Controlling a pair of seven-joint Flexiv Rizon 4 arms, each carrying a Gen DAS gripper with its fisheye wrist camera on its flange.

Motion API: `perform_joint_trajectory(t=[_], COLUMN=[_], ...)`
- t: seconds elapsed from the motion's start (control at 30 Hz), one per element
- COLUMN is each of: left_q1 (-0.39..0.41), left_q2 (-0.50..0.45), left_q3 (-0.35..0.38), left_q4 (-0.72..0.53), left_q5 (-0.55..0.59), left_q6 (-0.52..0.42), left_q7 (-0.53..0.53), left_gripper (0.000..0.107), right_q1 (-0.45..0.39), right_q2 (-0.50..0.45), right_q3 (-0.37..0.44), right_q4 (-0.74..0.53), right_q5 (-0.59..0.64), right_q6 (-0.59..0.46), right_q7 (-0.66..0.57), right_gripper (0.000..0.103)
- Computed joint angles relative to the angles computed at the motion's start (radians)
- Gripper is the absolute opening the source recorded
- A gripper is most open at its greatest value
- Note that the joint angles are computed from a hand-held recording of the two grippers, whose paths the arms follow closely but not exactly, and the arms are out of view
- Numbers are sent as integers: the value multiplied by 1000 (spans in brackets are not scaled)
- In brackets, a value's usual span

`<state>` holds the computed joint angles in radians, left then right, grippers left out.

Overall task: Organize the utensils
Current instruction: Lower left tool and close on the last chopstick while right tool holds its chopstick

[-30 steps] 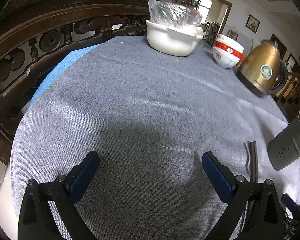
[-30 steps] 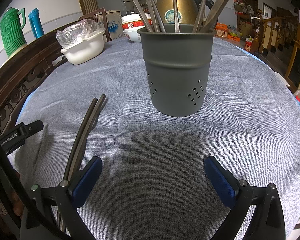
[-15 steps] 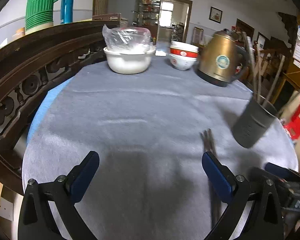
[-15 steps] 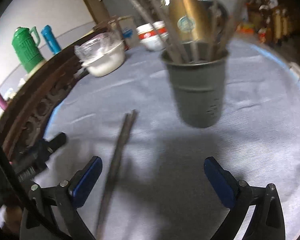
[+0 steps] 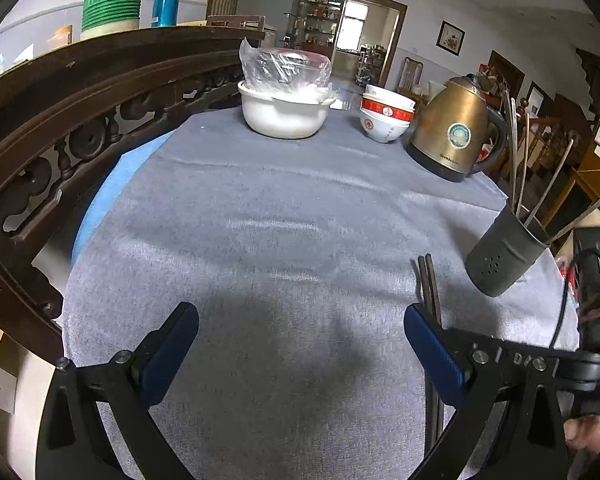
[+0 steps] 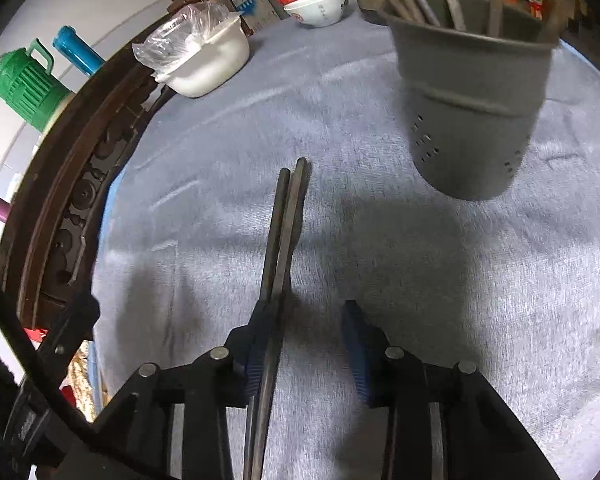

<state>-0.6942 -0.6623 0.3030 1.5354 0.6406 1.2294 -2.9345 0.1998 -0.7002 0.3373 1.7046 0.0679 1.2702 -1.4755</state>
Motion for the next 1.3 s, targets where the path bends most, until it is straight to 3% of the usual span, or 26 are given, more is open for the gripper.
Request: perform_joint_trajectory(t=[0.17,0.23,0.3,0.43,0.53,0.7,0.8,0.97,1.0,1.1,1.17,1.3], left_q1=[8,4,13,34,93,229,232,197,194,181,155,148], left_q2=[3,3,4,0,-12,-51,-97,-197,-214,-258,-264,-255], left_q3=[-8,-4,-14,-40,-115,-306,-334,-316,-316,-310,-280,-269], left_q4=[12,14,17,21,15,-31,-125,-308,-338,-417,-443,-439], left_q5=[-3,-4,-15,-56,-139,-350,-430,-538,-552,-578,-551,-536], left_q6=[26,30,31,27,36,-11,-118,-338,-374,-497,-531,-556], left_q7=[13,18,40,89,198,491,603,703,724,765,759,737], left_gripper=[102,102,102,102,102,98,81,72,62,52,44,16], right_q1=[76,85,131,81,35,31,43,-13,-23,-42,-39,-32], right_q2=[6,7,19,13,-1,-12,11,36,38,43,44,53], right_q3=[-84,-92,-157,-114,-69,-68,-102,-95,-91,-82,-87,-97], right_q4=[-6,-7,22,-8,-57,-109,-75,-52,-51,-48,-46,-42], right_q5=[-77,-99,-187,-163,-122,-98,-117,-75,-63,-35,-34,-37], right_q6=[-30,-43,-40,-93,-162,-239,-237,-255,-256,-260,-261,-270], right_q7=[57,56,112,66,18,-46,-67,-128,-140,-178,-196,-214], right_gripper=[37,25,11,7,7,7,7,7,7,7,7,7])
